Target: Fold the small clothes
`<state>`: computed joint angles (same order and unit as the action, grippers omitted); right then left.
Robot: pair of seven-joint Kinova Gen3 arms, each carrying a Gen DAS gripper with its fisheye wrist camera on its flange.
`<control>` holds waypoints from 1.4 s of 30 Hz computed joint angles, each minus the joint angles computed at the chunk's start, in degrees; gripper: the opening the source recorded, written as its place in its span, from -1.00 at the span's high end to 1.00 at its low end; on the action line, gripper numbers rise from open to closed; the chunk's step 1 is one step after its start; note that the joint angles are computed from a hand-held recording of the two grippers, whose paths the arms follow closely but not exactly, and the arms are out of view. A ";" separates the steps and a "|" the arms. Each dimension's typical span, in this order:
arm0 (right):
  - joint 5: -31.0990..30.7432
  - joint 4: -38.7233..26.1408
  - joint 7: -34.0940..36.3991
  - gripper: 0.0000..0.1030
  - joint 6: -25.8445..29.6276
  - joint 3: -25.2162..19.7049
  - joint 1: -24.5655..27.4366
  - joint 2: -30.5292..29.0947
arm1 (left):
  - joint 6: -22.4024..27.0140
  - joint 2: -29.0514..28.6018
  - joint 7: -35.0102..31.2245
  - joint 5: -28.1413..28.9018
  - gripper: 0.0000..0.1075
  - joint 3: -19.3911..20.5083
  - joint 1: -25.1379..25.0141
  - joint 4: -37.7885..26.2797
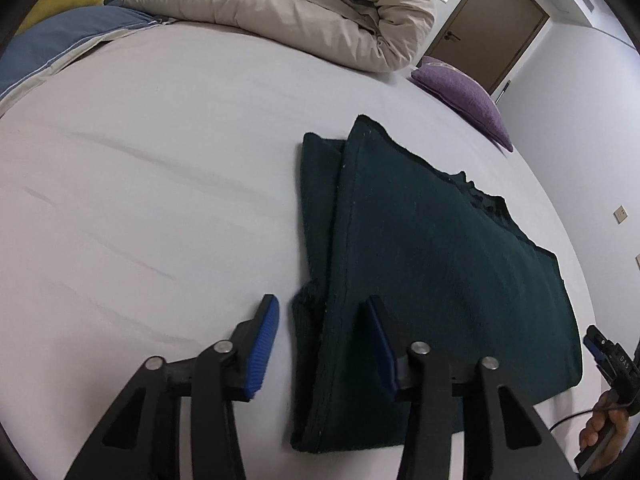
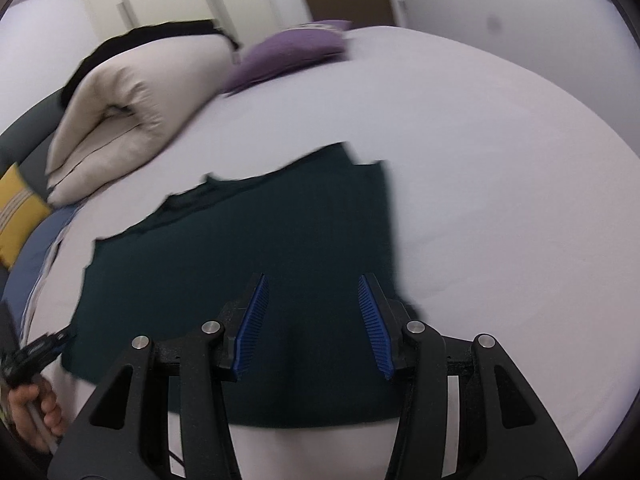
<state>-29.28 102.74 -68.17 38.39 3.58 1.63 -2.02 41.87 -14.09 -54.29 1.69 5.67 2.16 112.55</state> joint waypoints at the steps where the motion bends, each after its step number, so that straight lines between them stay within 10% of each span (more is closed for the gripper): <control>1: -2.33 -0.03 2.22 0.14 0.82 -0.83 0.78 0.50 | 0.30 -0.02 0.77 -0.68 0.23 -0.20 0.44 -0.22; 10: -23.30 -1.76 13.72 0.12 19.18 -18.41 20.75 6.70 | 5.49 2.22 14.50 -20.63 0.36 19.63 -1.99 -8.29; 16: -32.50 0.87 18.04 0.23 22.96 -9.81 8.96 13.24 | 11.09 13.84 23.35 -33.05 0.33 23.58 5.38 -12.79; 28: -42.58 7.40 25.20 0.47 19.89 -0.20 15.29 12.75 | 9.22 8.01 23.21 -31.64 0.32 13.13 13.24 -5.38; 42: -34.72 1.10 11.24 0.16 10.83 0.26 11.10 6.95 | 9.93 6.92 23.04 -30.35 0.31 11.00 15.14 -4.79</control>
